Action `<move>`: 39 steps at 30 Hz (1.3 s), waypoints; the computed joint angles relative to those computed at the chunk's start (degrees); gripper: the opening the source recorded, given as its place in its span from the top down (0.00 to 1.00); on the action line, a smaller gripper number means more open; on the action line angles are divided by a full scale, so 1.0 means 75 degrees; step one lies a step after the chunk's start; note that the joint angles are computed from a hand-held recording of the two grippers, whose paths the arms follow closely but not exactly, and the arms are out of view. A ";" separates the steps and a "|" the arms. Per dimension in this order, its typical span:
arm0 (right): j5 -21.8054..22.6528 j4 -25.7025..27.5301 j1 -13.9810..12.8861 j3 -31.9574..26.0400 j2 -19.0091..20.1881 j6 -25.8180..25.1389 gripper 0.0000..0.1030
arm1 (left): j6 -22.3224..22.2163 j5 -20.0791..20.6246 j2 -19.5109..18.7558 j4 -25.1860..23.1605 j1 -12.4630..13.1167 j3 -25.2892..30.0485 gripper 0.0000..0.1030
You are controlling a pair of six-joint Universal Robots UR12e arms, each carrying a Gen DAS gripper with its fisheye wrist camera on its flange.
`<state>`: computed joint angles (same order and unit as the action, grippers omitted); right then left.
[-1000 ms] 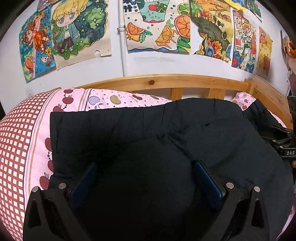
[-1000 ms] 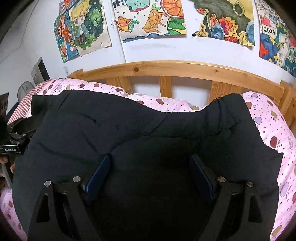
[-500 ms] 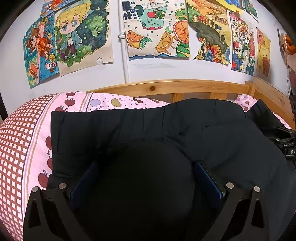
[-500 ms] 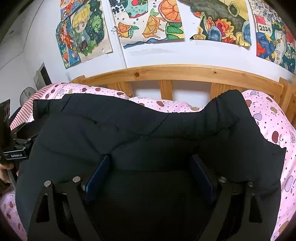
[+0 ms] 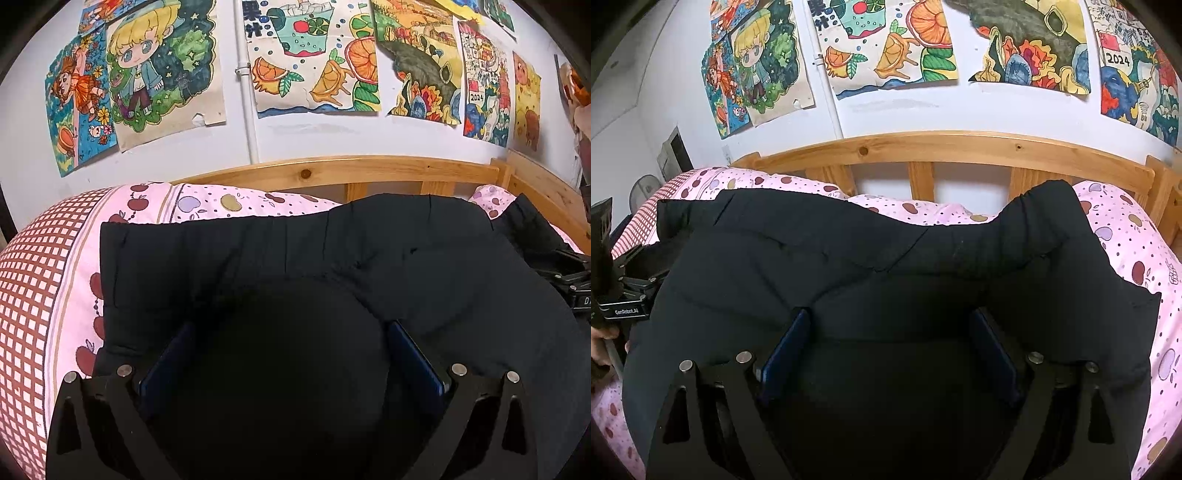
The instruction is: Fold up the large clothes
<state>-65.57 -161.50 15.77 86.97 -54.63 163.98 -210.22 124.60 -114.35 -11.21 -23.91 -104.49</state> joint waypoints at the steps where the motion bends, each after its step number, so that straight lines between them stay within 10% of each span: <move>1: -0.0037 -0.0029 0.0011 0.0010 -0.0005 -0.0004 0.17 | 0.0005 0.0005 -0.0006 0.0067 -0.0010 -0.0027 0.00; 39: -0.0803 -0.0780 0.0016 0.0518 -0.0459 0.0172 0.02 | -0.0527 0.0286 0.0271 0.0251 -0.0137 -0.0203 0.00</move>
<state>-71.59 -167.35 15.89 90.85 -58.08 165.27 -214.17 126.74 -112.31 -9.32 -24.94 -106.02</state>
